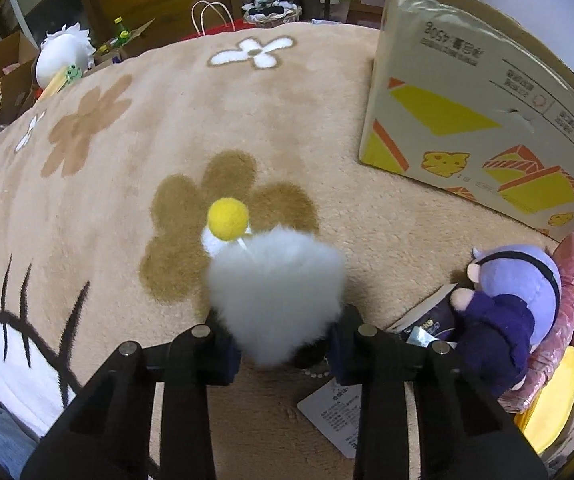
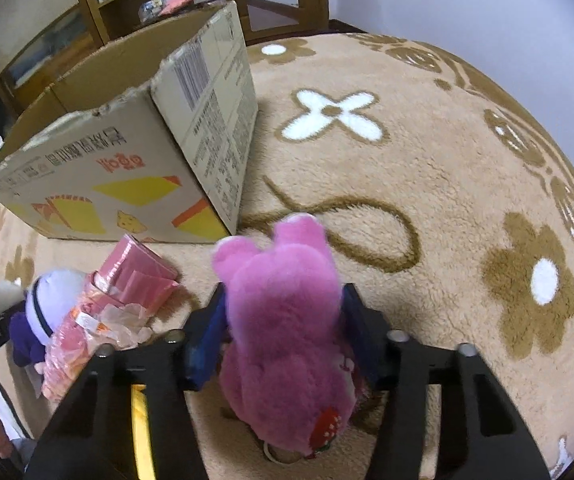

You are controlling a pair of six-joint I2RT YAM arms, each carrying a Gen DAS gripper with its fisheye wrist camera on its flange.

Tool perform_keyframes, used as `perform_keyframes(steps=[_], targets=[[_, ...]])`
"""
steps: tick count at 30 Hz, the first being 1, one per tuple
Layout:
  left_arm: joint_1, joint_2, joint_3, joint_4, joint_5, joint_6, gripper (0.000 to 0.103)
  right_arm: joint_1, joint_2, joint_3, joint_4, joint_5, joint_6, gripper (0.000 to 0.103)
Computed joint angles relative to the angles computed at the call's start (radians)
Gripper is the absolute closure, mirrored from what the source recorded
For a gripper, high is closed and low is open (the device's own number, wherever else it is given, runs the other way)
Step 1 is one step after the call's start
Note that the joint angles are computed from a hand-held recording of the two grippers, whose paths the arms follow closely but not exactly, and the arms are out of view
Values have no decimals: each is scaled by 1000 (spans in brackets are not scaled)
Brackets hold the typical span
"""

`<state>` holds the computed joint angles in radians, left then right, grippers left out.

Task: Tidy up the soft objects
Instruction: 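Grasp the white pompom with the left tool while the right tool grasps the pink teddy bear, then lift both toys over the box and open both tools to release them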

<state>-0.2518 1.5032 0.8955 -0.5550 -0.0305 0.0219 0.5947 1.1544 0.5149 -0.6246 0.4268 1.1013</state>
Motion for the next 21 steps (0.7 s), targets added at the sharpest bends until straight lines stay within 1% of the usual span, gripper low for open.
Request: perform_keyframes(steps=[6,12,14,17,21], targets=[[-9,-20,-4,9,3,-5,71,-2,-24,-2,21,-1,-28,54],[-10,-36,-4,16,10,-12,71,-7,-72,-6,12,27,-19,55],[-16,-57,-19,37,-15,-15,71,-9,-81,-9,10,30,-16,55],[-18,-80,-26,49,-18,-5,71,-13,-104,-15,5,40,-4,55],[-19,-104,-28,43,-19,0,71,13,-149,-12,-43,79,43,55]])
